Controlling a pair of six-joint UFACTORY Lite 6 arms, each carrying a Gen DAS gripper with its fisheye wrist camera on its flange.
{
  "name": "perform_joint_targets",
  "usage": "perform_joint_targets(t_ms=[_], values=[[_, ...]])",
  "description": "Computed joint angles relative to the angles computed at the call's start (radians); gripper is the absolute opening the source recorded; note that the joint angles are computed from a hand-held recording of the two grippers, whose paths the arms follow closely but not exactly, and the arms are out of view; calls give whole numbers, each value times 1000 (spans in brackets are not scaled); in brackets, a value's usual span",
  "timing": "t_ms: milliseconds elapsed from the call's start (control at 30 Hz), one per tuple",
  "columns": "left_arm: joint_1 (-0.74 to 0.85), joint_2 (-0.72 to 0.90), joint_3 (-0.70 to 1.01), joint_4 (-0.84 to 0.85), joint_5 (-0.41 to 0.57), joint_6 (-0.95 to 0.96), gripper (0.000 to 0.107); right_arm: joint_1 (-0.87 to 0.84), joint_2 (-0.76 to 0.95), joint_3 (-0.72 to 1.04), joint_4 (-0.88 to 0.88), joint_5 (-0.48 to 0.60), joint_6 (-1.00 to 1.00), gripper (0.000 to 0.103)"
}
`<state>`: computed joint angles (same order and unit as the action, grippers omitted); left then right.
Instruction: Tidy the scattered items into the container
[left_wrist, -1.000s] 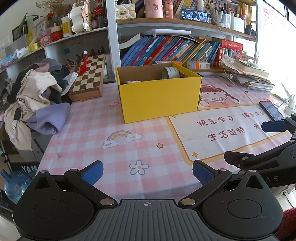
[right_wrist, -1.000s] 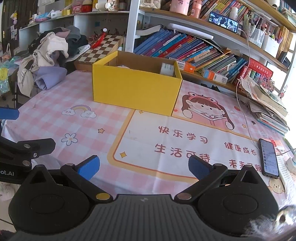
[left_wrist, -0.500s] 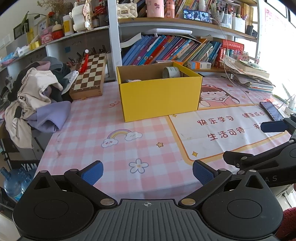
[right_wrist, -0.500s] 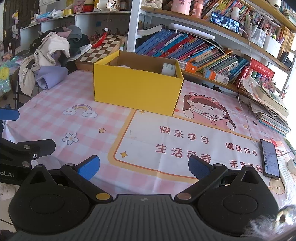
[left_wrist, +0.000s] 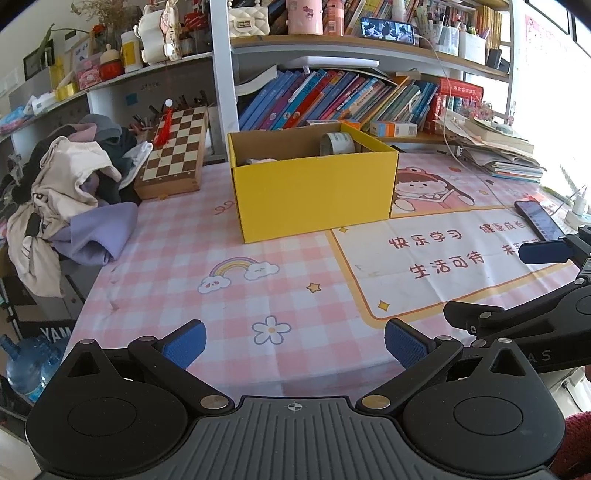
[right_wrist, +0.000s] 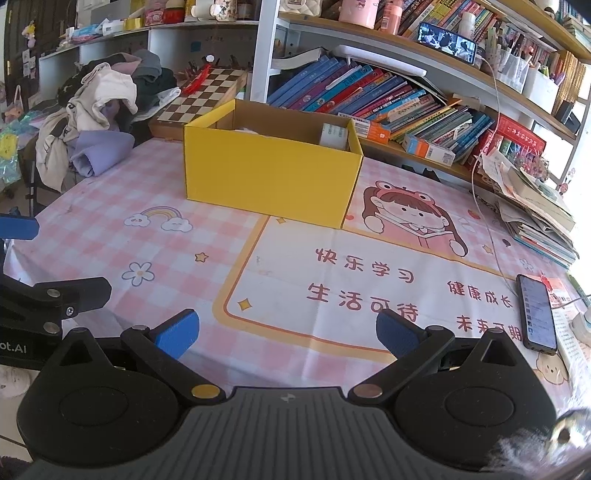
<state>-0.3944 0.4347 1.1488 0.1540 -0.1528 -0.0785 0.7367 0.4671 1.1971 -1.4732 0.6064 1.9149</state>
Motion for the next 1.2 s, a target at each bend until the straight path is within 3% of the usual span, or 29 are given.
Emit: perform_joint_targets(t_ms=[500, 1200], values=[[-16, -2, 0, -21, 2, 19, 103, -7, -26, -37, -24, -3, 31, 103], [0, 21, 15, 227, -4, -230, 103, -23, -8, -25, 5, -24, -12, 103]])
